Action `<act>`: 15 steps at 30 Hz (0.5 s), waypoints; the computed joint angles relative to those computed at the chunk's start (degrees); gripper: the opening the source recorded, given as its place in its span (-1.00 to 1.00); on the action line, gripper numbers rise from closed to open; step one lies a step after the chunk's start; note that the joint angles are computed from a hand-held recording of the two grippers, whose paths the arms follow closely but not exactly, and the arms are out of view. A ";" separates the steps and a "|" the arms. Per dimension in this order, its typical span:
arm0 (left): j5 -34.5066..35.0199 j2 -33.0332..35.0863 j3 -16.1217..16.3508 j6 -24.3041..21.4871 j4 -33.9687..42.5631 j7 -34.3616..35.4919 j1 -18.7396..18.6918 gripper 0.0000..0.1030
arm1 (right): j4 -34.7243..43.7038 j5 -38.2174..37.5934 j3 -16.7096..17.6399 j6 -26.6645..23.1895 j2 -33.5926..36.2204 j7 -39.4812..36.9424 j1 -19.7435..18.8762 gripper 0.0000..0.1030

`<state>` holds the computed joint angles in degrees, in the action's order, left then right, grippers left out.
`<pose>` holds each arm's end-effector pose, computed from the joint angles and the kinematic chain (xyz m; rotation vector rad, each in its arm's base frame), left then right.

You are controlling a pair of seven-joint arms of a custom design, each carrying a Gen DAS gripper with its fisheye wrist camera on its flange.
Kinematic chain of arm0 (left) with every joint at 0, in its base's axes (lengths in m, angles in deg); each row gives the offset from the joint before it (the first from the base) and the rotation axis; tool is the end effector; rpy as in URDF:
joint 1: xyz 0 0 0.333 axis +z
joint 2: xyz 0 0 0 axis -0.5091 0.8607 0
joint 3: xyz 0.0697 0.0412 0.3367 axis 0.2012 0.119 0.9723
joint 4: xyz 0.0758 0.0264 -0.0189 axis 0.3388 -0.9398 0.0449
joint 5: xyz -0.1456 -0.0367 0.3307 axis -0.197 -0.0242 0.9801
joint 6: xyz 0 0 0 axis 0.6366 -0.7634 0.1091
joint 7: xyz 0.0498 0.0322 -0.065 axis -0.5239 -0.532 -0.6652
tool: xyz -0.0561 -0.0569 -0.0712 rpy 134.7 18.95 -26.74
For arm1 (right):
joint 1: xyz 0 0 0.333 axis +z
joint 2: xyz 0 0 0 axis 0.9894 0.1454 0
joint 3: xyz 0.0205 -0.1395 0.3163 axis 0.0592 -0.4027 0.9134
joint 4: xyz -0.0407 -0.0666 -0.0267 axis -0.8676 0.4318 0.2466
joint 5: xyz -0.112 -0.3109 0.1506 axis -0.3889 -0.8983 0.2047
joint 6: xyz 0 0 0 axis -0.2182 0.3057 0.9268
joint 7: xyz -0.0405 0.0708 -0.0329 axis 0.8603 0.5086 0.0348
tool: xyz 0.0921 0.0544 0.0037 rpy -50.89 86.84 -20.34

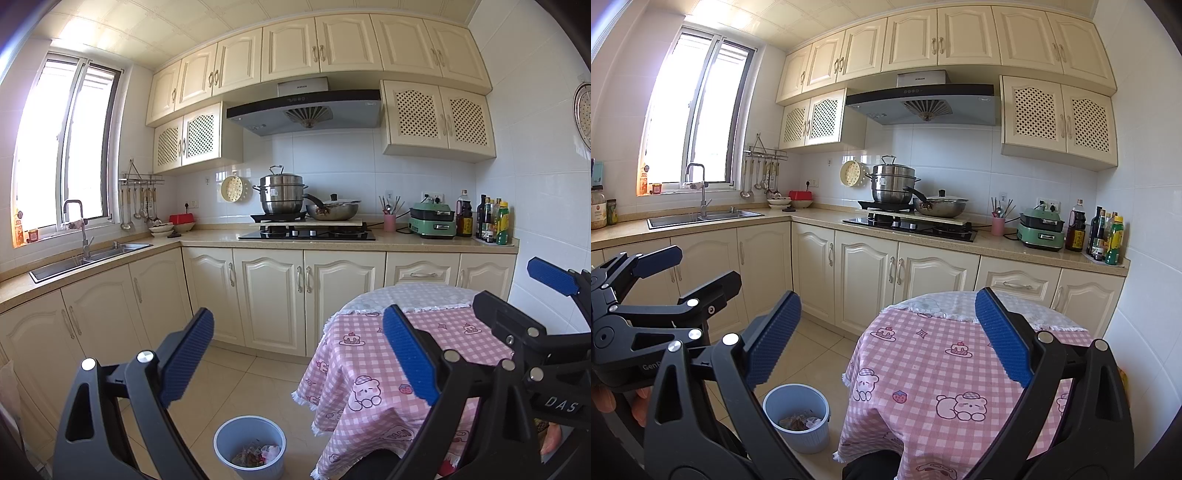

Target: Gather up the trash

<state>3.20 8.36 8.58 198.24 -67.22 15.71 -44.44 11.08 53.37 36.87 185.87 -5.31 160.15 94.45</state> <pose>0.5932 -0.1622 0.9091 -1.3106 1.3945 -1.0997 0.5827 0.1306 0.9256 -1.4492 1.1302 -1.0509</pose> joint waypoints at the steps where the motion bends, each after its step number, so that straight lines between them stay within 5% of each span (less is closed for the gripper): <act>1: 0.16 -0.35 0.08 0.40 -0.73 -0.22 0.01 0.77 | 0.43 0.08 0.03 -0.22 0.19 -0.04 -0.02 0.82; 15: -0.16 -0.32 -0.16 0.53 -0.90 0.12 0.45 0.77 | -0.43 0.02 0.00 0.18 -0.15 -0.02 0.04 0.82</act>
<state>3.04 8.04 8.43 198.76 -68.13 15.83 -44.00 10.65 53.39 36.87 186.04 -5.46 160.13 94.49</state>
